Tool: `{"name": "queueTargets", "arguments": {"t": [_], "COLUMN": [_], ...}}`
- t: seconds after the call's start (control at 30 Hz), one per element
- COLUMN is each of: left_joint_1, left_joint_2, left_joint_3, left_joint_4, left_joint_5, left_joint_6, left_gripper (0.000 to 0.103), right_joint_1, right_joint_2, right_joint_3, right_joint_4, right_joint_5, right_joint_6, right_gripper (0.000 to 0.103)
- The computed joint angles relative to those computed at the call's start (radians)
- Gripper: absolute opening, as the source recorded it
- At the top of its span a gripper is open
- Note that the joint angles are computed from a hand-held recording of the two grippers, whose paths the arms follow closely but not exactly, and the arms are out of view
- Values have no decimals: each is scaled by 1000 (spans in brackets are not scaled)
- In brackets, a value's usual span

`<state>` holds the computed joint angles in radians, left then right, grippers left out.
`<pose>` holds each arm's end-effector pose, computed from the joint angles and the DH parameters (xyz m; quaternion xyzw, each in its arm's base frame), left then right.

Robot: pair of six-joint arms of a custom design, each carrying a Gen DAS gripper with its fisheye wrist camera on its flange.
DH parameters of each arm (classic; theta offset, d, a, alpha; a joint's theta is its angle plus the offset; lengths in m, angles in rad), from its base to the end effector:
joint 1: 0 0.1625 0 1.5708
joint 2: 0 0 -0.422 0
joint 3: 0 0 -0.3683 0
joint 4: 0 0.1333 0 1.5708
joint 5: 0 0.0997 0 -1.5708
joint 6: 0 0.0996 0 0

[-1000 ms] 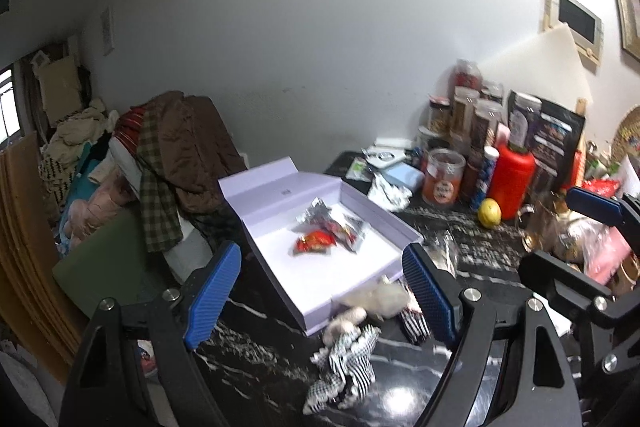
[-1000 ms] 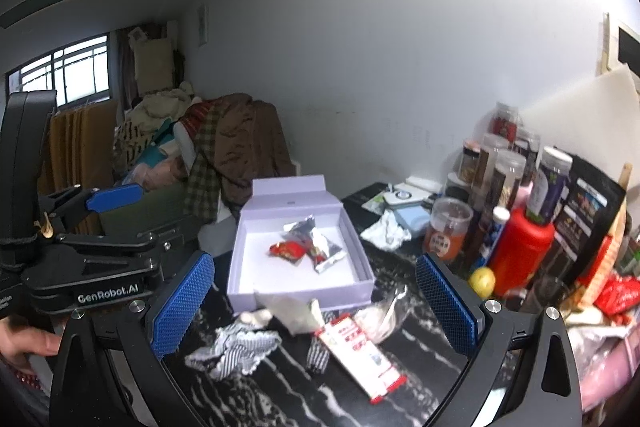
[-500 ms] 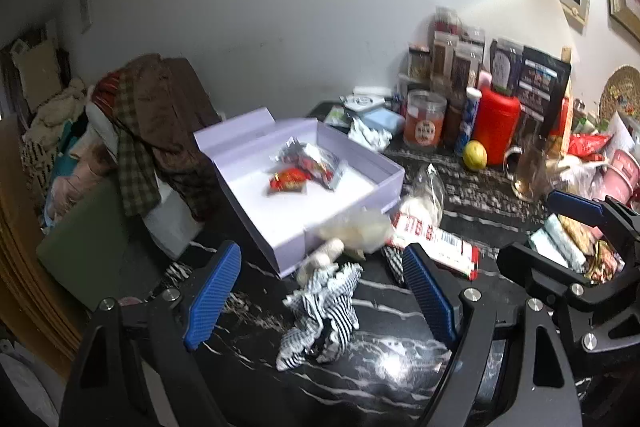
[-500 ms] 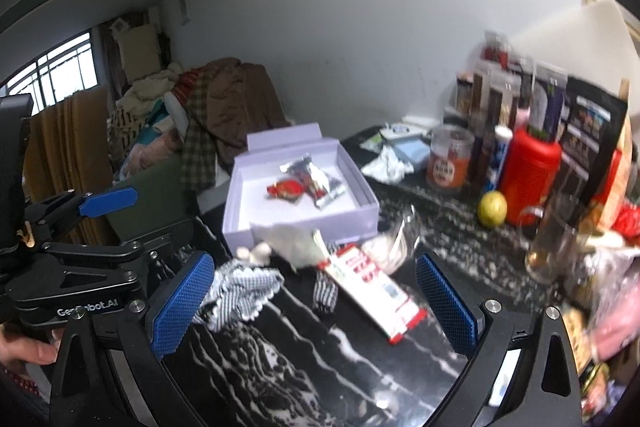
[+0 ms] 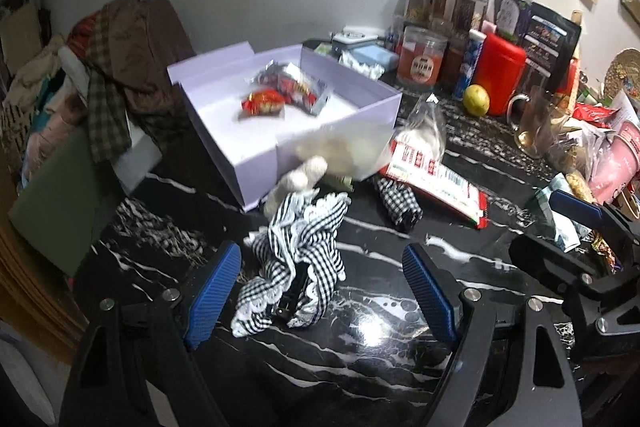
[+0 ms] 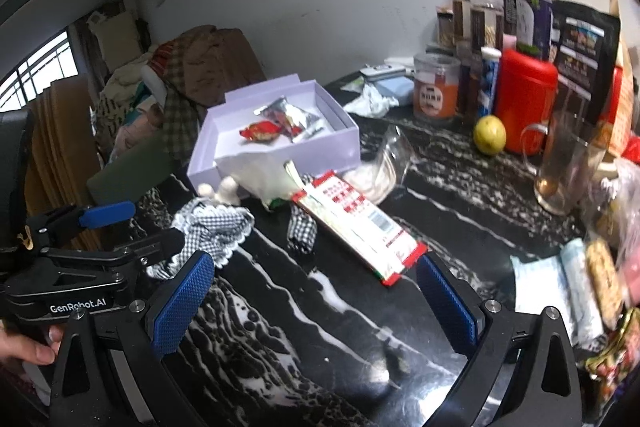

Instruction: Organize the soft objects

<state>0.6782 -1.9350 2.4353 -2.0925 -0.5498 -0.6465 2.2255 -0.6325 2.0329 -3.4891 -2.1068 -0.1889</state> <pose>-0.0762 -0.3416 0.3303 0.1019 0.8665 -0.3467 0.3444 0.3892 -0.3717 0.0240 0.3198 -0.8782 0.2993 0.1921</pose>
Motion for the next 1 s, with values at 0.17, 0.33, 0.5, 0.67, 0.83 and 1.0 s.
{"name": "queueTargets", "arguments": {"t": [0.17,0.33,0.5,0.67,0.83,1.0], "left_joint_1": [69,133,183,238,274,280], "left_joint_2": [53,118,178,230,276,302], "left_joint_3": [7,-11,-35,-67,-87,-91], "left_joint_4": [-94,-157,-215,-251,-285,-329], "left_joint_5": [-18,-10,8,-23,-48,-50], "left_joint_6": [42,73,114,150,180,213], "left_gripper": [84,84,84,84,84,74], "right_joint_1": [-23,-57,-89,-116,-146,-173], "right_joint_2": [19,34,49,65,82,90], "right_joint_3": [-8,-34,-79,-126,-190,-243], "right_joint_4": [20,64,119,167,234,319], "right_joint_5": [0,-5,-21,-27,-36,-1], "right_joint_6": [2,11,5,-27,-86,-146], "right_gripper": [103,103,103,103,103,103]}}
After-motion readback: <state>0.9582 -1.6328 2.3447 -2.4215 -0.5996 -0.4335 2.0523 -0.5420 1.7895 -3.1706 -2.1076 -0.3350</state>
